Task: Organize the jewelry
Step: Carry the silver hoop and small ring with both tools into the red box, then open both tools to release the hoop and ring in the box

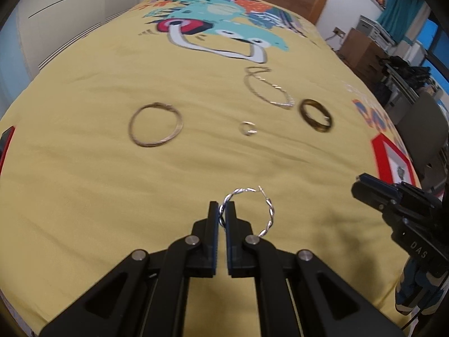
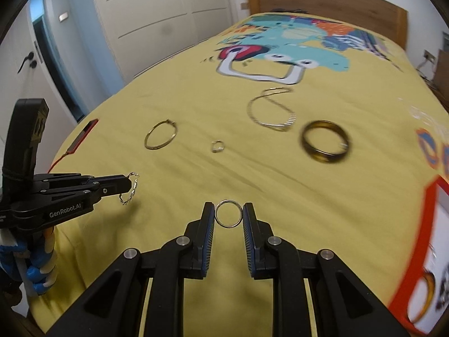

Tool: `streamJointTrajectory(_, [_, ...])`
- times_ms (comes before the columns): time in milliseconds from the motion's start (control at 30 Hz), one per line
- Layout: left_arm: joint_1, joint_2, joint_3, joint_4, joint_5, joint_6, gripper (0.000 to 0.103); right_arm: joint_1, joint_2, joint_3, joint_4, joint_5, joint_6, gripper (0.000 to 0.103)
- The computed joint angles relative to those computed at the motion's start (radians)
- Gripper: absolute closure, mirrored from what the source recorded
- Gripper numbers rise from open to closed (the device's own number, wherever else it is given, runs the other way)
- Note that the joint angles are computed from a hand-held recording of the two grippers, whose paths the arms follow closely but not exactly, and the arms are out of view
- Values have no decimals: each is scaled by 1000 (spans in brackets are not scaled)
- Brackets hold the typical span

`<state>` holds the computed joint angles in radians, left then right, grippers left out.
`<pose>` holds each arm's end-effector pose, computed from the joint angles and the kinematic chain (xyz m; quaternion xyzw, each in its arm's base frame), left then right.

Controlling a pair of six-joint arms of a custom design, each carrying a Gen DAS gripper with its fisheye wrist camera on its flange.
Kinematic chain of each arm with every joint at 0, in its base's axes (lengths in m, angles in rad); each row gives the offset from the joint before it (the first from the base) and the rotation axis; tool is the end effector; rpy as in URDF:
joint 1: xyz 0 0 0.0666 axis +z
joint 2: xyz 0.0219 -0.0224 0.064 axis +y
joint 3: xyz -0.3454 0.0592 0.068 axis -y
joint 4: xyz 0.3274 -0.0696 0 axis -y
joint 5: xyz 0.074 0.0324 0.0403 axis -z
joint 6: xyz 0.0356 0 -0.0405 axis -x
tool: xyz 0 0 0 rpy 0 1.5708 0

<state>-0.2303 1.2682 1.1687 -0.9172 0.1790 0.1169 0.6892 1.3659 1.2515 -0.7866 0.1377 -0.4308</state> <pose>0.3556 -0.0903 0.3552 0.0787 0.9551 -0.1317 0.2535 0.3207 0.2574 0.3595 -0.0990 0.9373 0.1191 0.3123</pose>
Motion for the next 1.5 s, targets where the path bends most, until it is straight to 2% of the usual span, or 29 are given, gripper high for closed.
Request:
streamJointTrajectory(267, [-189,-8,43,-20,-14,52,99,-53,-263,-181,-78,79,-70,83])
streamJointTrajectory(400, [-310,32,103,-30,-37,76,99,-124,-390,-249,-141,98,-70,83])
streamJointTrajectory(500, [-391,80,161,-38,-55,87,99,-209,-477,-294,-180,92,-41,83])
streamJointTrajectory(667, [-510,209,308,-52,-85,95,99,-434,-550,-336,-198,5,82,83])
streamJointTrajectory(833, [-593,401,541,-92,-101,79,99,-650,-523,-351,-153,-114,211,83])
streamJointTrajectory(1067, [-641,690,900,-218,-117,75,99,-843,-388,-338,-87,-224,327,83])
streamJointTrajectory(1200, [-649,809,1054,-291,-139,79,99,-882,-311,-317,-74,-253,375,83])
streamJointTrajectory(1300, [-655,883,1144,-343,-158,69,99,-875,-272,-311,-75,-252,402,83])
streamJointTrajectory(1500, [-659,943,1207,-360,-196,53,99,-865,-228,-308,-73,-194,436,83])
